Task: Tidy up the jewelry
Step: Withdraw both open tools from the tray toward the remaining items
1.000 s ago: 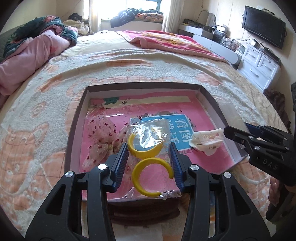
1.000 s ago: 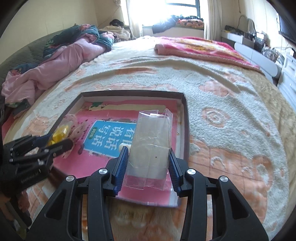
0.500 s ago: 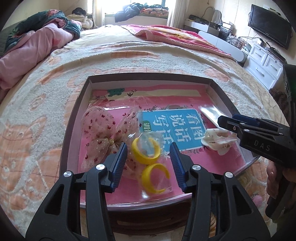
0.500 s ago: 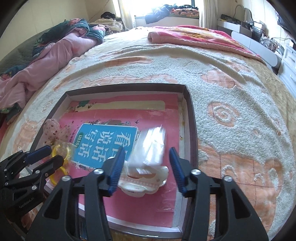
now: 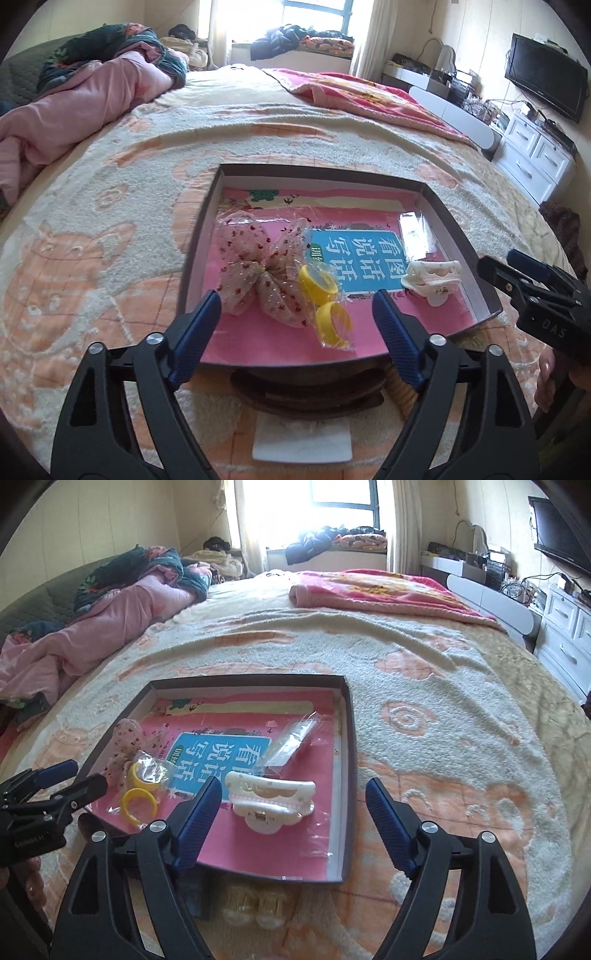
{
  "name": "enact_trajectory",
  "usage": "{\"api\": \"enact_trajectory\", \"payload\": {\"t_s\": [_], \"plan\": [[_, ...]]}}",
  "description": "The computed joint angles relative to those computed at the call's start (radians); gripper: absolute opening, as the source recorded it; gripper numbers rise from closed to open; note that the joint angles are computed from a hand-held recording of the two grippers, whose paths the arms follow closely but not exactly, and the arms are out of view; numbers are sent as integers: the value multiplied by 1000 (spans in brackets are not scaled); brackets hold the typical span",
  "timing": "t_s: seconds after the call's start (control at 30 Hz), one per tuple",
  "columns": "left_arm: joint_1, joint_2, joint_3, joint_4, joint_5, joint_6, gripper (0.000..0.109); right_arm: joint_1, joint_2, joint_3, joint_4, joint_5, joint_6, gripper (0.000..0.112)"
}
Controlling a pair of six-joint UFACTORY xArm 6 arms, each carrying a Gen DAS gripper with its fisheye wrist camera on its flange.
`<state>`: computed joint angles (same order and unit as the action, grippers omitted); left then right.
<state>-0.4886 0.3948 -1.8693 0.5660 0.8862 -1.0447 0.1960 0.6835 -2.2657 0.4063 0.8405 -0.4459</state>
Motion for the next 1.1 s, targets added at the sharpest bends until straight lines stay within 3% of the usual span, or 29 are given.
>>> {"api": "enact_trajectory", "payload": {"t_s": [0.07,0.23,0.47,1.1], "plan": [[-9,-32,35,33,0,-40,86,-3,-62,95,18,-47,-27,82],[-27,-92,98,77,-1,-99,91,-13,-188,273,69,-128,-89,86],[-62,-150,145,139,20,-157,92,-28,-313,426,134,-163,-158,87],[-143,-220,228,196,53,-231,92,-55,-503,670,199,-197,-249,87]]}}
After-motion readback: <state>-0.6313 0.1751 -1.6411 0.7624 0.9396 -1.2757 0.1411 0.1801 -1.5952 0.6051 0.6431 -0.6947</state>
